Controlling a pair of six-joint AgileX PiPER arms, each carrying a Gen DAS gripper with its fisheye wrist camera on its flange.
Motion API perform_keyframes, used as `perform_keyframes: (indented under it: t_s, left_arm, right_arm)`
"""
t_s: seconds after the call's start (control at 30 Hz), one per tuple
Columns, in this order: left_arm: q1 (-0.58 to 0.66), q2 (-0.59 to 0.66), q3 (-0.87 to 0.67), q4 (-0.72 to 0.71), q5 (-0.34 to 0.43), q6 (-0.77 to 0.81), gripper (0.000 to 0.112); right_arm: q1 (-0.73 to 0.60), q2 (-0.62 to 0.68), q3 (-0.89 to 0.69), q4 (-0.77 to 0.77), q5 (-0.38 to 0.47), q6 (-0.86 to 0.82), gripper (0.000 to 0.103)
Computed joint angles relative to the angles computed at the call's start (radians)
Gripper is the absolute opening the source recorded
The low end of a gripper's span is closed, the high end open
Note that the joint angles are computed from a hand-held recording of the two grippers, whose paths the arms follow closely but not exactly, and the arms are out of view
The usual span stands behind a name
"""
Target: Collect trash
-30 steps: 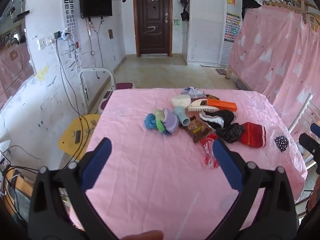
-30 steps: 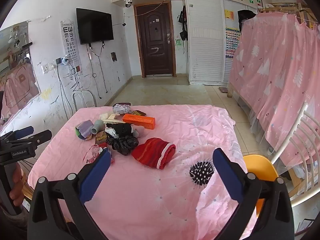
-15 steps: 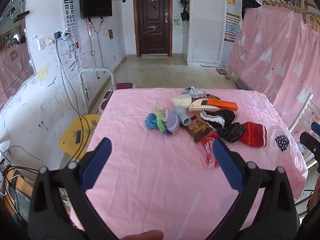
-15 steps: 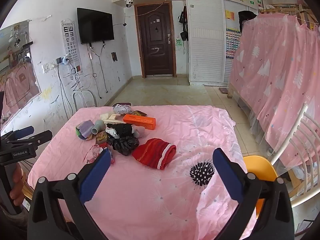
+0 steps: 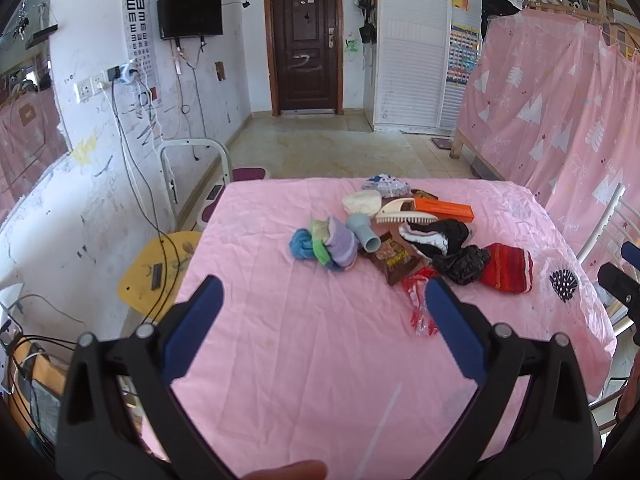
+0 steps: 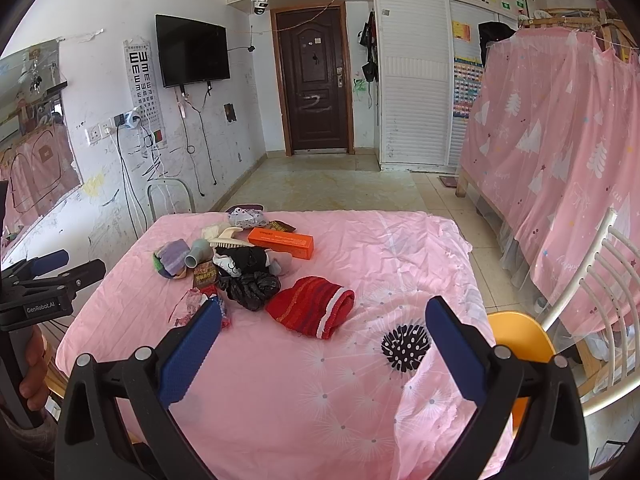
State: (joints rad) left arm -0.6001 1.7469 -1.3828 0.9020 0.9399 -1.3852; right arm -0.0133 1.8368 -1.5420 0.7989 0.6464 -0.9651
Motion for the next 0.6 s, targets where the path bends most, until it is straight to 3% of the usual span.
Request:
perform_keyframes:
  t_s: [0.6]
  left_arm:
    - [-0.001, 0.000, 0.001, 0.004, 0.001, -0.001, 0.097]
  right_arm:
    - [-0.004, 0.004, -0.007, 0.001, 0.008, -0.004, 0.092]
